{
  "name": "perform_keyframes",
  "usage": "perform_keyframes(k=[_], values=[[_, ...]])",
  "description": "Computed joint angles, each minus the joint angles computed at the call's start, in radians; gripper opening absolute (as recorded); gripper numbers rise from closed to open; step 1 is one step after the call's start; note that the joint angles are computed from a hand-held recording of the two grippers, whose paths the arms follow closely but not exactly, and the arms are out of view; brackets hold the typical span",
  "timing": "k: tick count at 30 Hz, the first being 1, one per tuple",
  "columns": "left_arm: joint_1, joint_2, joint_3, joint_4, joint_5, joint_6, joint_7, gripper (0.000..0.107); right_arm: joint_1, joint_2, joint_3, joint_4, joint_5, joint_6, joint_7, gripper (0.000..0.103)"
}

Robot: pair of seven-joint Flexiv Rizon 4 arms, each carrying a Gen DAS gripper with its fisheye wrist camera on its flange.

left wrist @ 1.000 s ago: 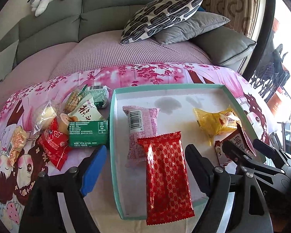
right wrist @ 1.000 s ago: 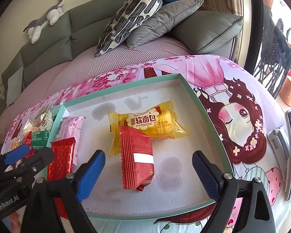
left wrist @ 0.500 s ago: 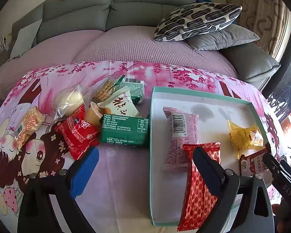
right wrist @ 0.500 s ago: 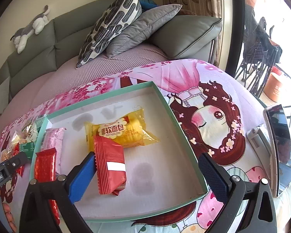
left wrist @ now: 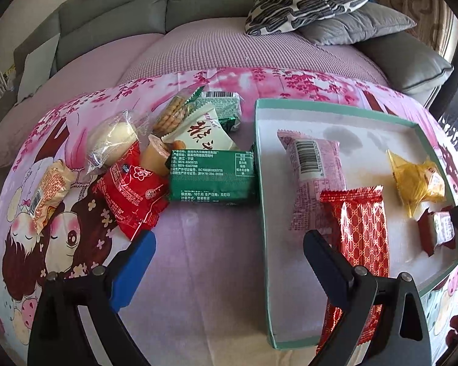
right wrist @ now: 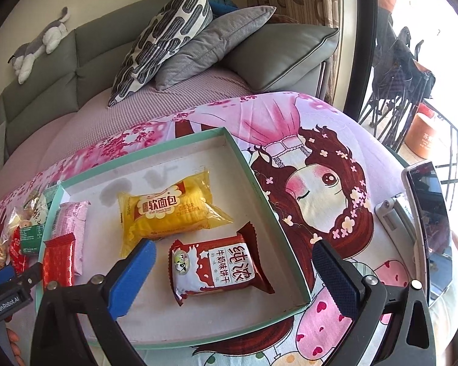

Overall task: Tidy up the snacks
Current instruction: 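Move the left tool to the cream bread bag while the right tool reaches the red snack bag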

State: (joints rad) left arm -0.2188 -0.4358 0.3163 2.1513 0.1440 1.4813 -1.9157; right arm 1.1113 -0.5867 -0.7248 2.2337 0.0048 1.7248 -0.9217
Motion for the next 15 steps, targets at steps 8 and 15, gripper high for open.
perform_keyframes(k=[8, 15], values=[[-0.032, -0.008, -0.017, -0.027, 0.038, 0.014, 0.028, 0.097, -0.002, 0.003, 0.002, 0.000, 0.001, 0.000, 0.001, 0.103], [-0.085, -0.058, -0.007, -0.079, 0.035, 0.013, 0.041, 0.097, -0.003, 0.005, 0.005, 0.001, -0.002, 0.000, -0.001, 0.103]])
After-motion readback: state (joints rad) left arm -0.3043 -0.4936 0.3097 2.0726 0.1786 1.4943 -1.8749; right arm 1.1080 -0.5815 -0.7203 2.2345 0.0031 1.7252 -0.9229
